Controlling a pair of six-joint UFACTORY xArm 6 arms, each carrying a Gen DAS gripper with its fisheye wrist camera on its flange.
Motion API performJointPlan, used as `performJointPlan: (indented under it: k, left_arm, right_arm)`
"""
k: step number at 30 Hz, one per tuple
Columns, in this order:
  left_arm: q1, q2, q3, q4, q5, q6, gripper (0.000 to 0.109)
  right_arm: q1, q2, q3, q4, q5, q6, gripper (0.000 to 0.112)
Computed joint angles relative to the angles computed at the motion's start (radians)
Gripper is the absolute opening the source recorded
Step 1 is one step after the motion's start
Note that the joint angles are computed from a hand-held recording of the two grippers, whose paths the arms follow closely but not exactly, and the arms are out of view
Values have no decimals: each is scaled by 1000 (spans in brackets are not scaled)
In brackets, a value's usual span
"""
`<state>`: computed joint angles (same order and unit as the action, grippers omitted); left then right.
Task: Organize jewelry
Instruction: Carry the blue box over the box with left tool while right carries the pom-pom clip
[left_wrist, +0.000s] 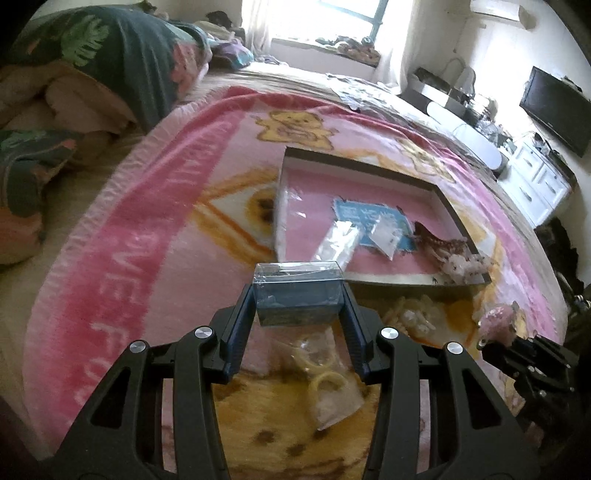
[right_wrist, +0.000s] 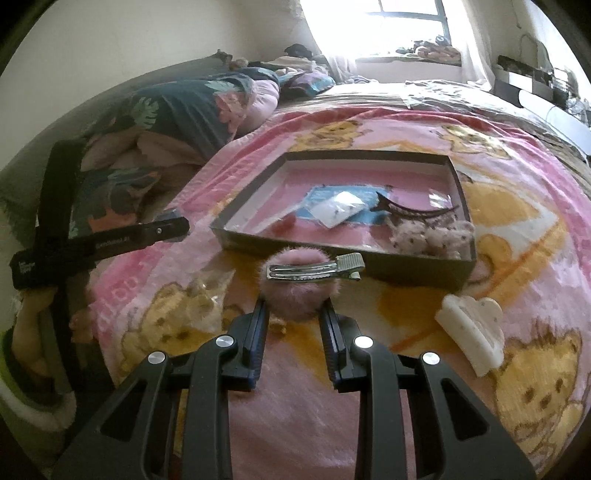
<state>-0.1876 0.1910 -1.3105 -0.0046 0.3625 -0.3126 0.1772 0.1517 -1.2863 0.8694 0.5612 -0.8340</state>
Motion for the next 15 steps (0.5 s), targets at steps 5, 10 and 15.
performJointPlan:
  k: [5,10,15]
  left_arm:
    - [11,1,-8,-11,-5,8,37]
    - [17,20,-42,-52,-1,41,37]
    - [23,53,-107,-72,14,71,37]
  right_arm:
    - [17,23,-46,0,-7,-2,26]
    - [24,64,-119,-12,-5,16,26]
    - [26,102,-184,-15,-12,31,26]
